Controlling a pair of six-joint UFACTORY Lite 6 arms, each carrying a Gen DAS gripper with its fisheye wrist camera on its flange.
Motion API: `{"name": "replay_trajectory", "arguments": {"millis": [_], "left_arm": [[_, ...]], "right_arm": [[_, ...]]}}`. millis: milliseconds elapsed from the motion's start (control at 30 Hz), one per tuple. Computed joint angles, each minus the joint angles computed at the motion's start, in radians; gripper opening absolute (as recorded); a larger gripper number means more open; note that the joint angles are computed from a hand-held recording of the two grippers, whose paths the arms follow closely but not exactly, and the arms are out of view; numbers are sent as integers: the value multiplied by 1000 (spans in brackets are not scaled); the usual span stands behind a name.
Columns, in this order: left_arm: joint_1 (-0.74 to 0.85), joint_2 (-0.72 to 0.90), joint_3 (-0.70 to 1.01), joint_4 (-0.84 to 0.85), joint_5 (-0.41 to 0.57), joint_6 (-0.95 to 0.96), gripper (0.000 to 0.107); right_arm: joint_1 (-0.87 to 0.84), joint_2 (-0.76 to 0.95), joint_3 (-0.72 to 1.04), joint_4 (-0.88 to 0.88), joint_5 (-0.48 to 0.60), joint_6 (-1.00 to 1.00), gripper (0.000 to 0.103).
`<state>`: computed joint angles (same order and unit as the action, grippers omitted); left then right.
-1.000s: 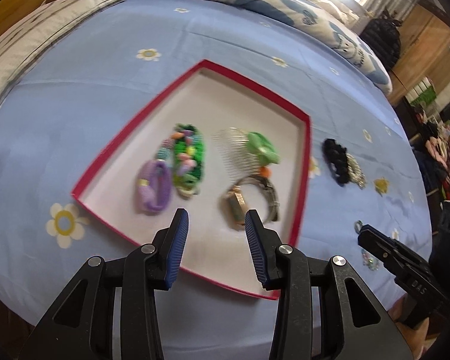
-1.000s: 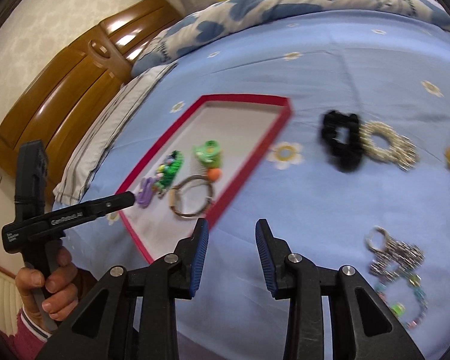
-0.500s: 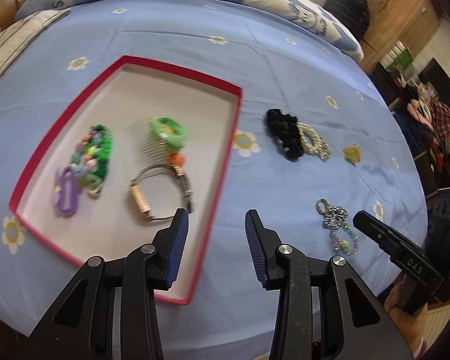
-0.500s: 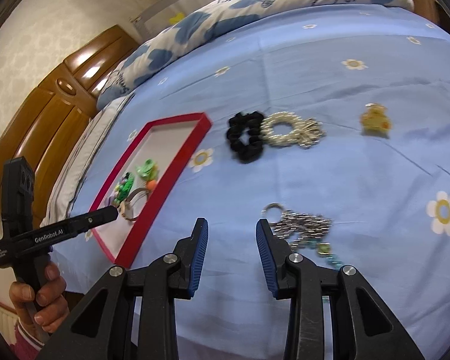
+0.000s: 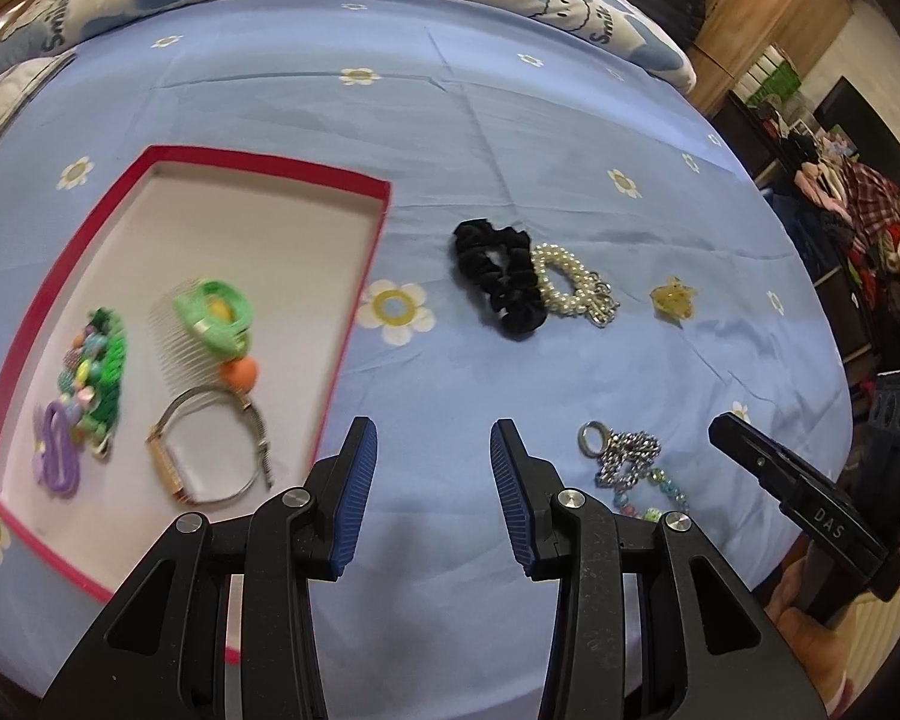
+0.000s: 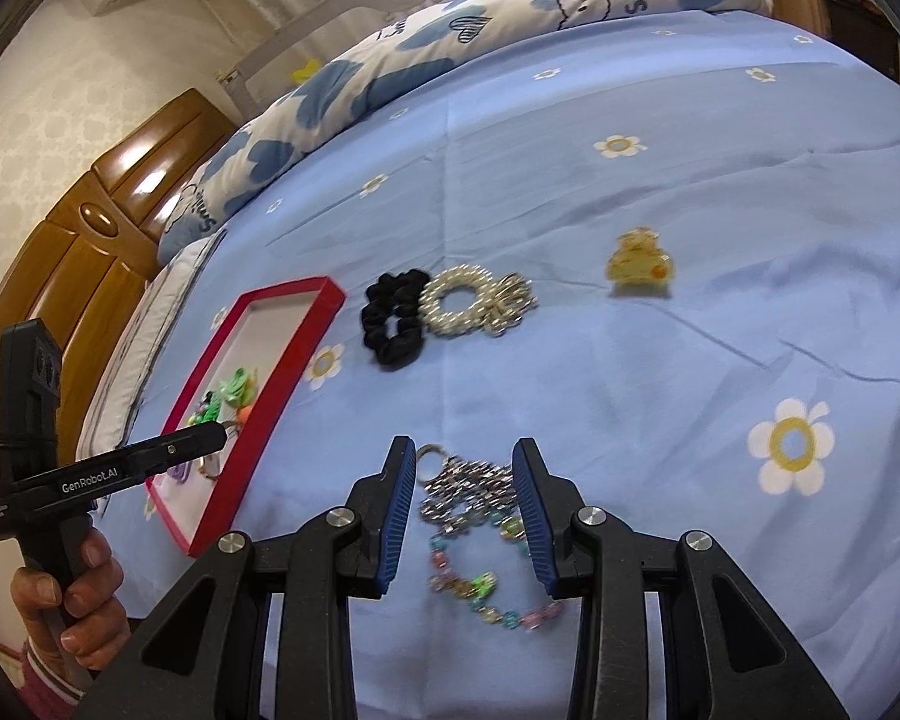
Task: Organize jewelry
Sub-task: 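Grasp the black scrunchie with the left tool while the right tool grasps the yellow hair clip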
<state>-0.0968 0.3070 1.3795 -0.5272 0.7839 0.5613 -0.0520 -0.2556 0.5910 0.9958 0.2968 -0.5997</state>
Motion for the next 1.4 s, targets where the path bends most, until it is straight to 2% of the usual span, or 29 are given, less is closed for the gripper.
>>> {"name": "replay_trajectory", "arguments": {"millis": [167, 267, 533, 700, 967, 1000, 1033, 1067, 1100, 1133, 1233, 1400], "left_arm": [[-46, 77, 84, 25, 4, -50, 38], [-74, 148, 162, 41, 15, -86, 38], [-156, 399, 467, 125, 42, -219, 38], [-178, 604, 732, 181, 116, -304, 38], [-186, 787, 982, 209, 203, -349, 37], [-189, 796, 990, 207, 206, -347, 37], [-192, 797, 988, 207, 204, -344, 30], [-195, 794, 980, 209, 199, -336, 19], [-196, 795, 979, 202, 204, -323, 14], [-194, 791, 972, 191, 204, -312, 12], [-189, 721, 861, 154, 159, -262, 9], [-165, 554, 626, 88, 90, -173, 8]], "right_arm": [[-80, 48, 34, 51, 13, -89, 38], [-128, 95, 70, 79, 14, -145, 47], [-216, 290, 249, 58, -5, -193, 47], [-226, 432, 376, 2, -20, -167, 47], [-214, 565, 474, -42, -53, -150, 45], [-214, 573, 478, -45, -55, -149, 44], [-214, 578, 479, -39, -55, -155, 39], [-211, 578, 475, -39, -61, -157, 33], [-207, 577, 474, -58, -67, -139, 18], [-204, 571, 466, -65, -70, -134, 11], [-197, 547, 443, -33, -68, -169, 5], [-185, 483, 385, 70, -56, -275, 4]]}}
